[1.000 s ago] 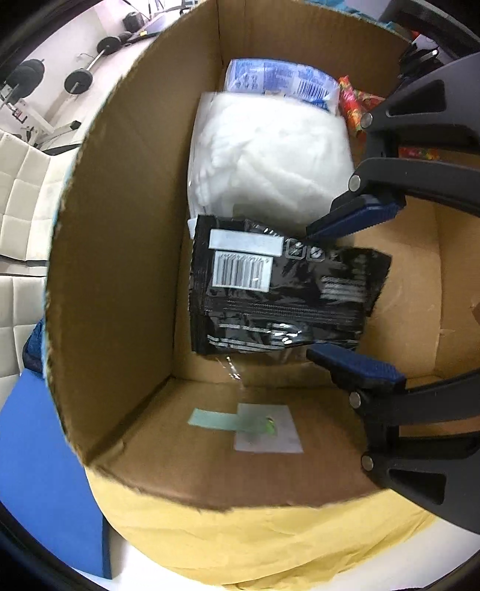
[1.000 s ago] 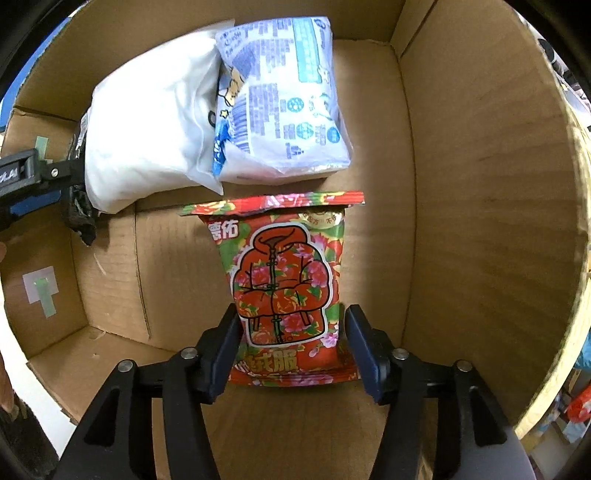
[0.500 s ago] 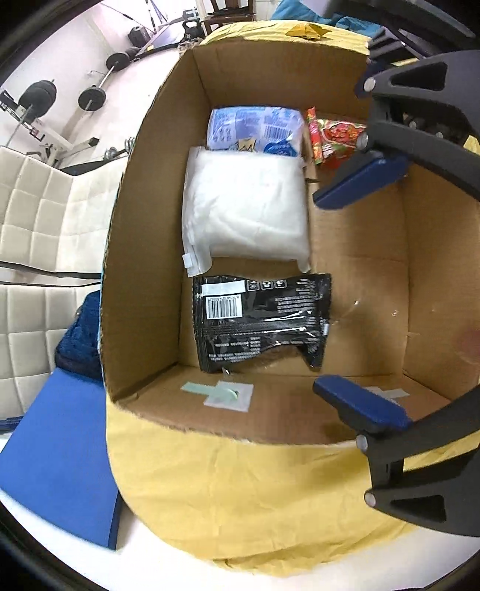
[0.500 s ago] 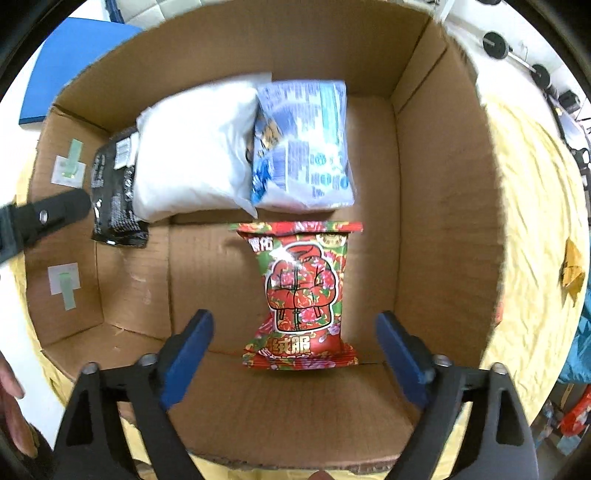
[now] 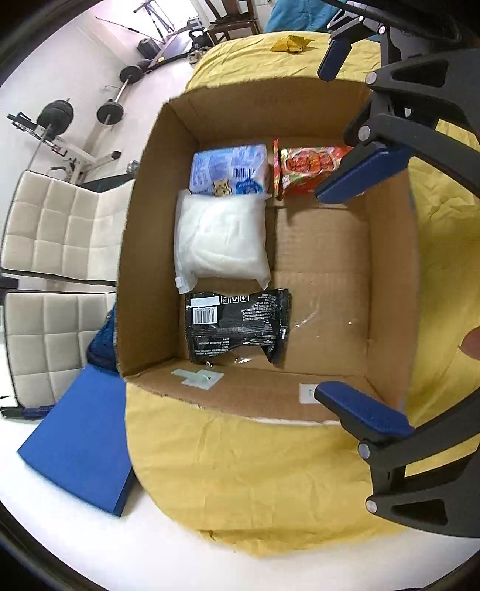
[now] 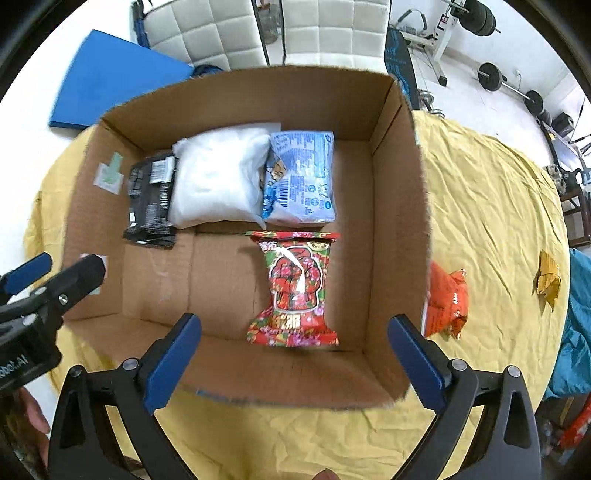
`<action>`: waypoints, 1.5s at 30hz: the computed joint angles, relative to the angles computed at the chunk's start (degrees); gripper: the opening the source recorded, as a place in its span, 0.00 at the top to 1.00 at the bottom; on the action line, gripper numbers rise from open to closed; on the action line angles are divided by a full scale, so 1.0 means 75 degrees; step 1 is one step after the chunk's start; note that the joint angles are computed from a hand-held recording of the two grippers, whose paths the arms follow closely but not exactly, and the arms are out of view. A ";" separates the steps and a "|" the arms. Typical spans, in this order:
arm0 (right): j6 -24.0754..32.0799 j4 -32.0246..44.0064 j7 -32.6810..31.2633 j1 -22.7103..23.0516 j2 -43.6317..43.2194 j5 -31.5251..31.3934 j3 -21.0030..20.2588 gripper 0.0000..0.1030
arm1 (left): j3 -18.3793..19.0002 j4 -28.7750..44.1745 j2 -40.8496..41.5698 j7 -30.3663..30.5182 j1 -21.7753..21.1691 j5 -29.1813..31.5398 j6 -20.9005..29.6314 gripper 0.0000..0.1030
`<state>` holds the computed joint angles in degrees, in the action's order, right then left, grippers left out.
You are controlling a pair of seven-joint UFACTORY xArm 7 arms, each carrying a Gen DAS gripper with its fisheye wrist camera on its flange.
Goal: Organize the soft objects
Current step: 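Grasp the yellow pack with the right tool while the left tool grasps the orange pack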
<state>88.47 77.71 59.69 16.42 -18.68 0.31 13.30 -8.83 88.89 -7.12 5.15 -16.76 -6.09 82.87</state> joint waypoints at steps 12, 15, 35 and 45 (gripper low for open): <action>0.0782 0.0771 0.0445 0.0020 -0.0848 -0.0306 0.0471 0.00 | -0.0043 0.0206 -0.1098 -0.0044 -0.0028 -0.0136 0.0399 0.04; 0.0921 0.0931 0.0508 -0.0034 -0.1016 -0.0336 0.0592 0.00 | -0.0065 0.0350 -0.1237 -0.0060 -0.0022 -0.0161 0.0558 0.04; 0.2709 -0.1001 -0.0492 -0.1580 -0.4916 -0.0491 -0.1022 0.00 | -0.1750 0.2503 0.0231 -0.1968 -0.1469 0.0985 0.0900 0.04; 0.4206 -0.2068 -0.2081 -0.2672 -0.6858 -0.1827 -0.2922 0.00 | -0.2168 0.5865 0.4103 -0.2947 -0.4543 0.2597 0.2490 0.04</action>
<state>120.02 62.20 44.09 -3.62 -70.11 -13.40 -8.61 -25.09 132.88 23.65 -16.96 -50.83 13.38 101.54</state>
